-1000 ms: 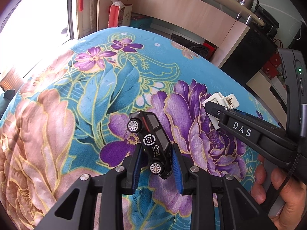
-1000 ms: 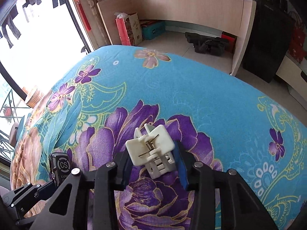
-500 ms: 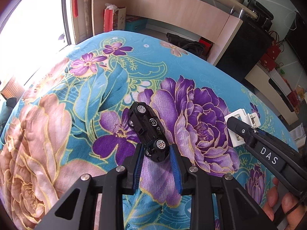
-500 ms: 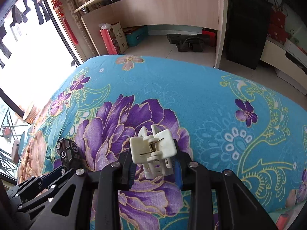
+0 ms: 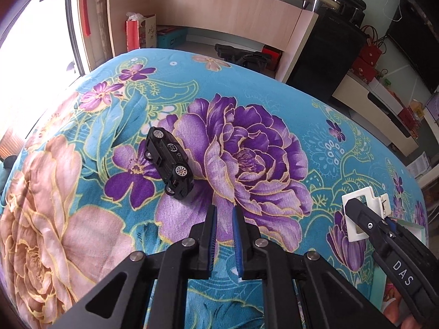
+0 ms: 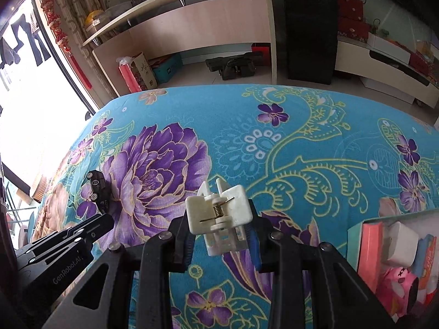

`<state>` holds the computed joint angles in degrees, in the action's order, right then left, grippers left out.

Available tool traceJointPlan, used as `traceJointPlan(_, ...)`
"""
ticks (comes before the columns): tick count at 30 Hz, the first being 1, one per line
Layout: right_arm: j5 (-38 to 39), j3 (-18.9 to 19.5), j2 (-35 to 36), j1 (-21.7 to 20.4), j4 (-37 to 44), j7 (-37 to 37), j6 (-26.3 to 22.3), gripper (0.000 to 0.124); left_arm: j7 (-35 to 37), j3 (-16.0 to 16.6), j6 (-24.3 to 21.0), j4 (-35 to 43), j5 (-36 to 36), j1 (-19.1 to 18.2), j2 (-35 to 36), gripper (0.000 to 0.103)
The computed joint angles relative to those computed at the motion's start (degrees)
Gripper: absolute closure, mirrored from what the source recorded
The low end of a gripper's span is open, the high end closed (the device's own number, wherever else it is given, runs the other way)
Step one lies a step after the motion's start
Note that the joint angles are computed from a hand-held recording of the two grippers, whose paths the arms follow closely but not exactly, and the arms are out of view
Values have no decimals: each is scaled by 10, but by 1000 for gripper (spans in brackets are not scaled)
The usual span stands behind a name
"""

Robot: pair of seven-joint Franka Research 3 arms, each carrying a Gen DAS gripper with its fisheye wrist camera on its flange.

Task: Organize rigid objects
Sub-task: 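Lift the white clip with the right tool while the left tool regrips the car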

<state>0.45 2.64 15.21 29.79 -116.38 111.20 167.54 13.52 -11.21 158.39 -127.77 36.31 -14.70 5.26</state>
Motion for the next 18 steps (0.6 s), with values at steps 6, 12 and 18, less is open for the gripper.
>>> traceJointPlan(6,-32,-13,-57,10,-78,55,26,90,-18,1,35,-36,6,6,-28,92)
traceJointPlan(12,-33,11,-94,-8,-125,66,31,90,-50,-1,30,-43,35,17,-40,92)
traceJointPlan(18,-22,27,-97,-24,-137,60,34,90,-90,2,27,-47,63,28,-40,91)
